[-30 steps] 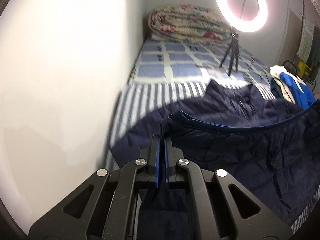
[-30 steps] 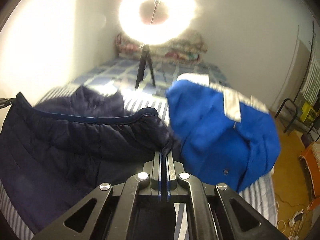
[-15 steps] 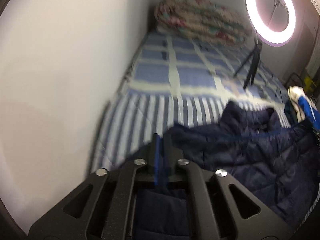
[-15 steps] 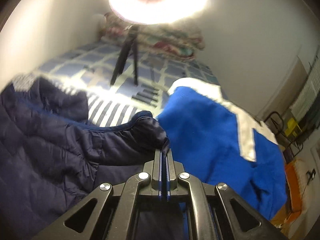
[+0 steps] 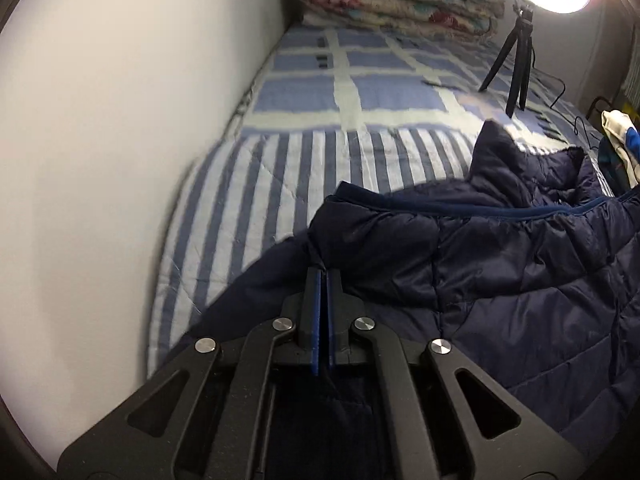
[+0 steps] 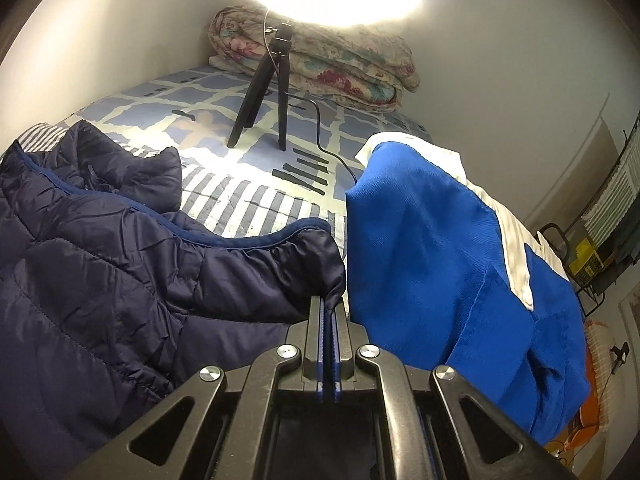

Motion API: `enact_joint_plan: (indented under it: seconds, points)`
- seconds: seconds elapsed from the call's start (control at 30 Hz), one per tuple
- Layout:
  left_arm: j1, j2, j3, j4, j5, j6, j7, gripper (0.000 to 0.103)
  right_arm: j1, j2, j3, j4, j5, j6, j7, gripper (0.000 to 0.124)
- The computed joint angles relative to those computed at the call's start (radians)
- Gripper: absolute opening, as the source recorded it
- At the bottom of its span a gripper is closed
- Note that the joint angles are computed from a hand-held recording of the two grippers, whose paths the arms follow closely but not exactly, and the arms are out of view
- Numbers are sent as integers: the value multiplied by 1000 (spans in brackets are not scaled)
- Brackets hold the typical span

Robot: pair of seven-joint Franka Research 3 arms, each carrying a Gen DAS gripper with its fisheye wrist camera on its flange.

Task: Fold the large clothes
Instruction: 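Open both grippers and release the folded jacket edge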

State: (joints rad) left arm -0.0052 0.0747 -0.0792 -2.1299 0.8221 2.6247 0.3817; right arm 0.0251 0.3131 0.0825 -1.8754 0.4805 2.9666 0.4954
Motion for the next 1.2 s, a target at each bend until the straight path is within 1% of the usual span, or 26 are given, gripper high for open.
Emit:
enact_joint_plan:
  seconds: [0.03,0.1,0.13,0.17,0.23,0.27,0.33,0.37,0.47,0.5,0.57,0.6,0.67,0.7,0.73,0.77,0.8,0.83,0.87,0.9,0.93,0.97,1.0,1.07,1.13,1.2]
  points:
    - [-5,-16,2,-4,39,-14,-42,0,-2,-2,2,0,1,0,-4,0]
    - [-7,-42,0,-4,101,-47,-86,0,-18,-9,20,8,30,-1,-22,0]
    - [-10,-53,-6,10,140,-85,-95,0,-35,-10,37,24,64,-16,-34,0]
    - [-7,-55,-9,20,155,-98,-90,0,-43,-10,45,40,94,-25,-38,0]
    - [-10,-40,-18,66,191,-161,-104,0,-35,-1,40,70,117,-25,-29,0]
    - [-11,-26,-19,87,191,-175,-97,0,-18,9,28,83,106,-7,-14,0]
    - [-17,26,-17,142,207,-210,-94,0,28,35,-8,103,45,27,37,0]
    - [-23,50,-14,165,210,-230,-94,0,60,52,-40,111,-5,45,77,0]
    - [-44,138,4,226,214,-277,-110,0,194,116,-187,124,-184,109,224,0]
    - [-54,174,9,252,206,-309,-99,0,243,139,-244,124,-235,138,264,0]
    - [-61,225,17,291,162,-336,-49,2,280,166,-291,122,-289,162,300,0]
    - [-69,239,21,306,148,-355,-29,3,296,179,-313,128,-314,158,316,0]
    - [-92,234,35,314,164,-383,-32,10,322,187,-348,128,-358,157,347,0]
    - [-97,219,38,308,171,-383,-41,13,325,177,-353,122,-372,151,360,5]
    - [-101,201,40,299,177,-381,-53,25,299,159,-323,115,-378,134,361,10]
    - [-106,162,40,278,194,-380,-81,36,241,127,-258,102,-361,111,338,18]
    - [-106,125,37,255,206,-370,-107,38,198,102,-210,88,-352,101,323,24]
    - [-103,96,30,237,212,-354,-126,38,133,66,-140,65,-321,94,289,26]
    - [-96,42,20,196,210,-310,-150,38,54,26,-56,42,-264,70,237,29]
    - [-88,-3,9,158,207,-261,-163,38,-19,-8,20,24,-189,34,174,30]
    - [-83,-45,-4,122,200,-215,-165,38,-80,-45,78,9,-96,-19,103,31]
    - [-85,-90,-24,85,192,-183,-157,38,-126,-89,110,-8,-2,-85,43,32]
    - [-87,-119,-43,59,186,-161,-148,38,-168,-143,128,-34,104,-156,-17,33]
    - [-109,-176,-89,1,154,-116,-114,38,-208,-232,111,-82,256,-290,-98,36]
    - [-136,-198,-131,-29,118,-99,-91,38,-229,-329,60,-153,351,-417,-151,40]
    - [-160,-184,-167,-28,115,-104,-85,38,-230,-407,5,-224,400,-501,-207,40]
